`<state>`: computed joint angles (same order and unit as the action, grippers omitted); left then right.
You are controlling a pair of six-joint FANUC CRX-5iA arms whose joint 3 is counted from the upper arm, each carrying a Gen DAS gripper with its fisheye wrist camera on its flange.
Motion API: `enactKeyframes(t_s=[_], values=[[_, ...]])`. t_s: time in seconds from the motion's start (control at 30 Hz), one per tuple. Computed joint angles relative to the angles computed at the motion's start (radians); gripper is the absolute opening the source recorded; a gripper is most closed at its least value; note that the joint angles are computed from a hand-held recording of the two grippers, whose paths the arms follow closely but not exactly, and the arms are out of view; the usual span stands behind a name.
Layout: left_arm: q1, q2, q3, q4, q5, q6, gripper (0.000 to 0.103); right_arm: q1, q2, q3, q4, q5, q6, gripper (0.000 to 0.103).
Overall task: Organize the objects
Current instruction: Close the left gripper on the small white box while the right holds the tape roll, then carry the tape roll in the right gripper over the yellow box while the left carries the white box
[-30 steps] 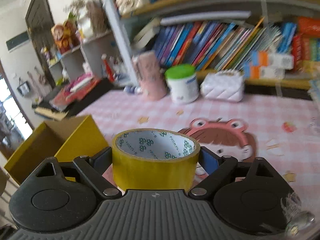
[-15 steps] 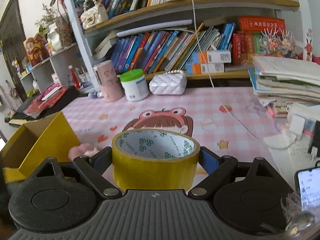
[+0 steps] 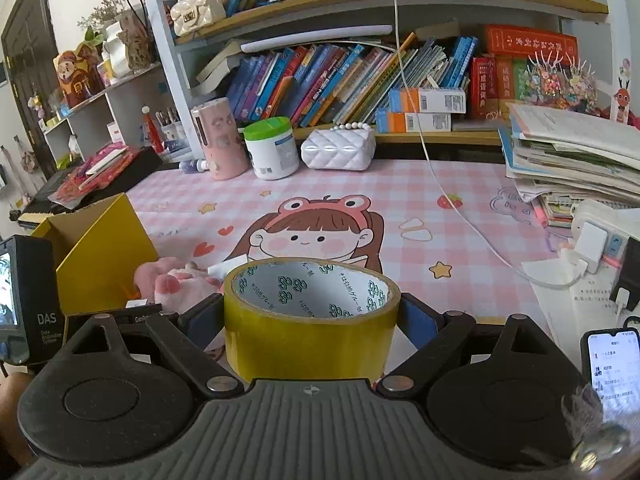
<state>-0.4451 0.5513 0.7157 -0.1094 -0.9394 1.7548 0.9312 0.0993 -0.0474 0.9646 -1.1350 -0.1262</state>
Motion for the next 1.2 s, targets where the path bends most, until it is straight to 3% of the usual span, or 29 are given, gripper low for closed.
enactKeyframes(t_s=[0.27,0.8,1.2], values=[[0.022,-0.104,-0.137,0.087,0.073,-0.079,0.028,0.005,0.034,0.044,-0.023,-0.001,0.053,0.09],[0.096,-0.322,-0.417,0.215,0.178,-0.268,0.028,0.073,0.152,0.223,-0.134,-0.129,0.126,0.091],[0.248,-0.474,-0.617,0.351,0.221,-0.432,0.028,0.16,0.337,0.499,-0.159,-0.257,0.172,0.091]])
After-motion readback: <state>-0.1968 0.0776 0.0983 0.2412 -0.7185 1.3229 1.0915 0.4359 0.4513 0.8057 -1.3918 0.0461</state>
